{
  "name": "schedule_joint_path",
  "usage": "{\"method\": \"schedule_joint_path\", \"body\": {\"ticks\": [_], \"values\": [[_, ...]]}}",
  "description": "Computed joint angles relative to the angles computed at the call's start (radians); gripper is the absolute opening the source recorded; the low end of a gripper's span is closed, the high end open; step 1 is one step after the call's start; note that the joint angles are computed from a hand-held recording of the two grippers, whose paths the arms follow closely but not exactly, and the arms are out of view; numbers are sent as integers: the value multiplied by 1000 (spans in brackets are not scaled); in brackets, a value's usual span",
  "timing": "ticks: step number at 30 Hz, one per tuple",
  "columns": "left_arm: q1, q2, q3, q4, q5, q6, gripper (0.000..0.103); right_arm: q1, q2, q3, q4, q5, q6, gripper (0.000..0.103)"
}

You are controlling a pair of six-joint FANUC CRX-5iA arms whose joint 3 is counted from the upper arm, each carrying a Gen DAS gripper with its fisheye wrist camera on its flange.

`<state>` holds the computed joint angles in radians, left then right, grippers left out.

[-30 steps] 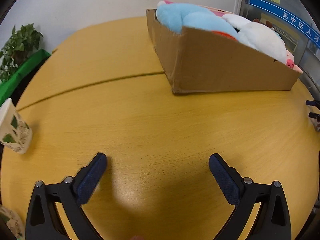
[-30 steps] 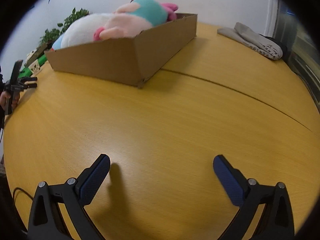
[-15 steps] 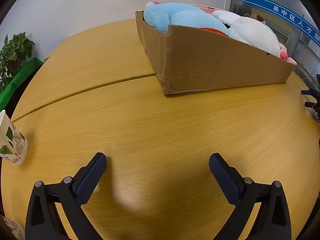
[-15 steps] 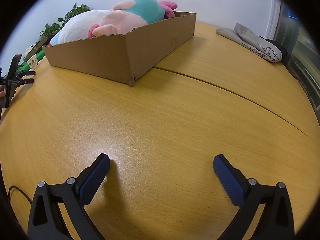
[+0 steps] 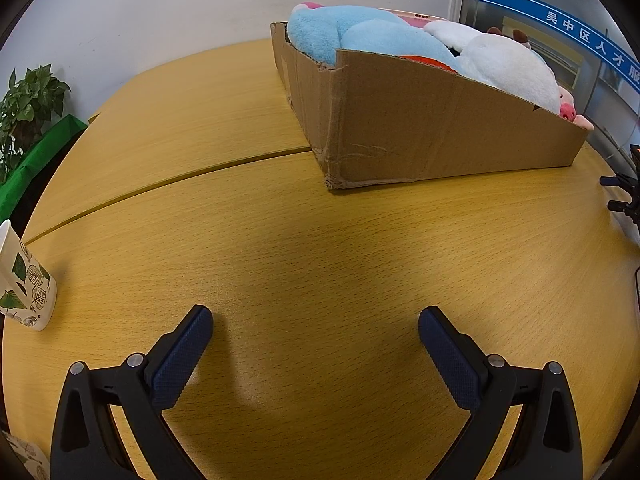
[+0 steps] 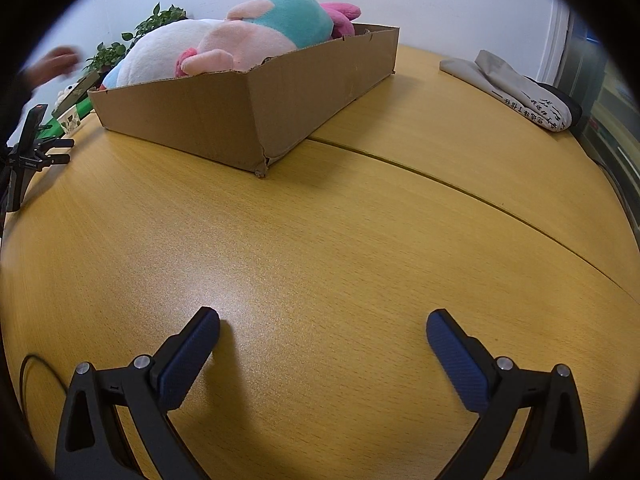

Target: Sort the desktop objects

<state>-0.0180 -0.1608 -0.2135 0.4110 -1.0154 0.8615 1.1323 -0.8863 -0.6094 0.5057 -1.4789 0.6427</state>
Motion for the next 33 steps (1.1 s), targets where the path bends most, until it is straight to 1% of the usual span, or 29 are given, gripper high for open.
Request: {"method": "schedule_joint_path", "body": {"ticks": [28, 29, 30, 33], "values": [[-8, 28, 29, -2, -3, 4, 103, 32, -11, -17, 15, -12, -24, 103], [25, 4, -6, 20, -4, -37, 103, 37, -11, -18, 17, -15, -28, 103], [37, 0, -13, 27, -6, -51, 103, 41, -12, -18, 18, -17, -32, 103], [23, 2, -8, 19, -3, -36, 103, 52, -14, -21, 23, -22, -43, 103]]}}
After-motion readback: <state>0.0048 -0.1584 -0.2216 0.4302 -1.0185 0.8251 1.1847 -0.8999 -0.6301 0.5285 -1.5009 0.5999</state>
